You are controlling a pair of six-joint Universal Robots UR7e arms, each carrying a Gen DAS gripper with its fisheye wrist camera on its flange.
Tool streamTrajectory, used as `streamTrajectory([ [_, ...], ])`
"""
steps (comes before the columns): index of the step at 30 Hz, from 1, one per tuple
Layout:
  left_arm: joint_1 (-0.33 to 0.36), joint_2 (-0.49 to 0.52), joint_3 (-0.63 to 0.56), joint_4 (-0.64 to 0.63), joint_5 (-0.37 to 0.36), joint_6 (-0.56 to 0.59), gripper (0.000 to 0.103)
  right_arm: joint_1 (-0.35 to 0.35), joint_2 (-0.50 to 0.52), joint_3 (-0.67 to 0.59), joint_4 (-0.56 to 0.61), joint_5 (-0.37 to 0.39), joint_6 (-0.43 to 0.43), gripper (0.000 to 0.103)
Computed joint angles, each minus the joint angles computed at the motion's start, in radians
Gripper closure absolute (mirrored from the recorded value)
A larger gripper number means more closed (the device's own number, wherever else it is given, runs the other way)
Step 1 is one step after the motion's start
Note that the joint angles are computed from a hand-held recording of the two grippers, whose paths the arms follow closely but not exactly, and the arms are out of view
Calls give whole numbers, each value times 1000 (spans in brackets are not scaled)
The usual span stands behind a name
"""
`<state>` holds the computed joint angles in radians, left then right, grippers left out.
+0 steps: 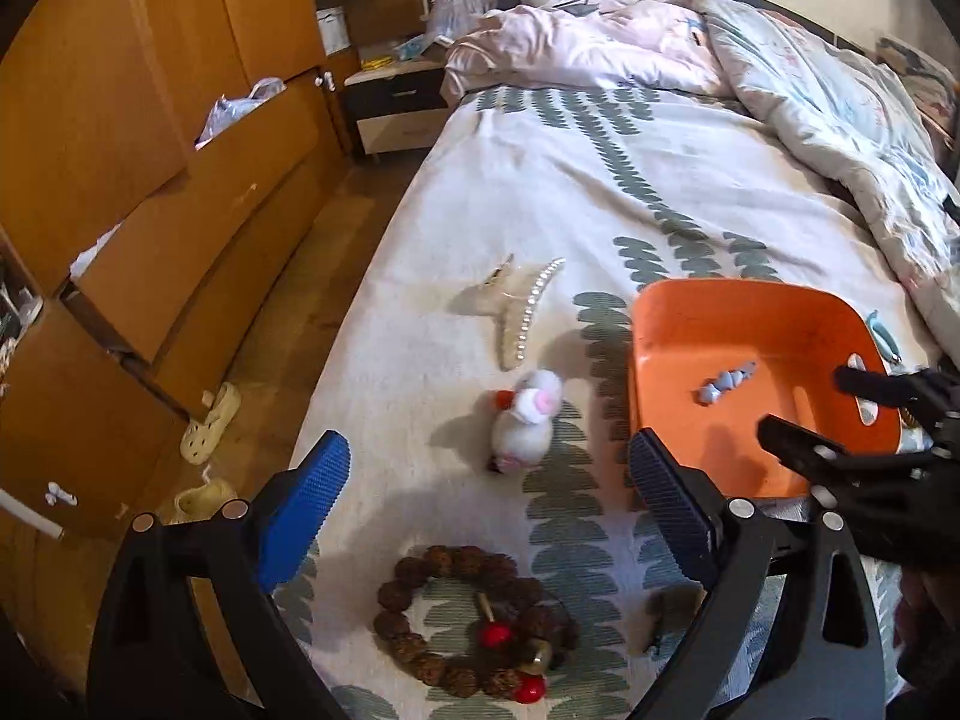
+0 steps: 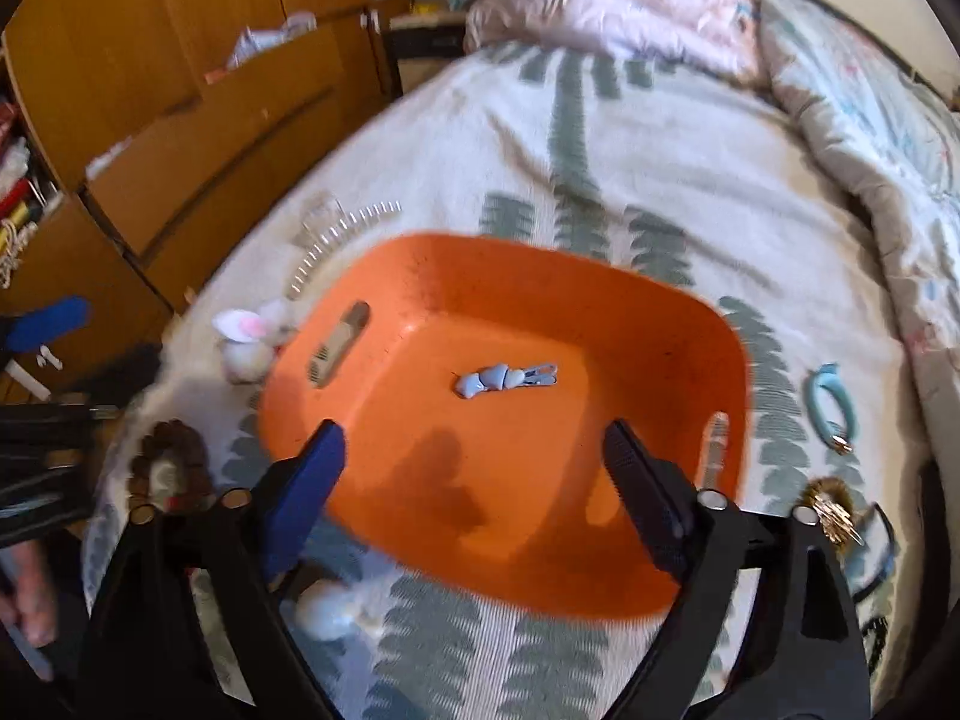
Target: Organize jewelry
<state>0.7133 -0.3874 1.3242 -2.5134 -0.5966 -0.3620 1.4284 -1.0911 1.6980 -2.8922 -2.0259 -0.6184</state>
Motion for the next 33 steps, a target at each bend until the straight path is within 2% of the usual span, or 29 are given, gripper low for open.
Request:
streamTrajectory([
  [3, 8, -15, 18, -59, -27, 20, 10, -6, 38, -50, 19, -19, 14, 22],
  [7, 13, -20, 26, -97, -61, 53, 10, -10, 6, -16, -24, 22, -8, 22],
  [13, 12, -25, 30, -101, -64, 47, 10, -1, -136, 126, -122, 79, -63, 20],
  [15, 6, -25, 34, -91, -63, 45, 10, -4, -197, 205, -208, 89, -85, 20],
  [17, -1, -24, 39, -82, -64, 51, 10, -16, -247, 261, -241, 106, -93, 20],
  [19, -4, -25, 50, -76, -65, 48, 10, -42, -307, 332, -306, 118, -88, 19],
  [22, -4, -39, 89, -67, -69, 19, 10, -95, -392, 430, -341, 145, -90, 18],
  [25, -4, -57, 132, -63, -61, -10, 10, -143, -435, 517, -427, 123, -136, 18],
  [29, -12, -81, 198, -103, -46, -25, 10, -206, -500, 581, -461, 142, -123, 18],
  [33, -20, -96, 248, -156, -24, -20, 10, -278, -575, 605, -471, 171, -73, 18],
])
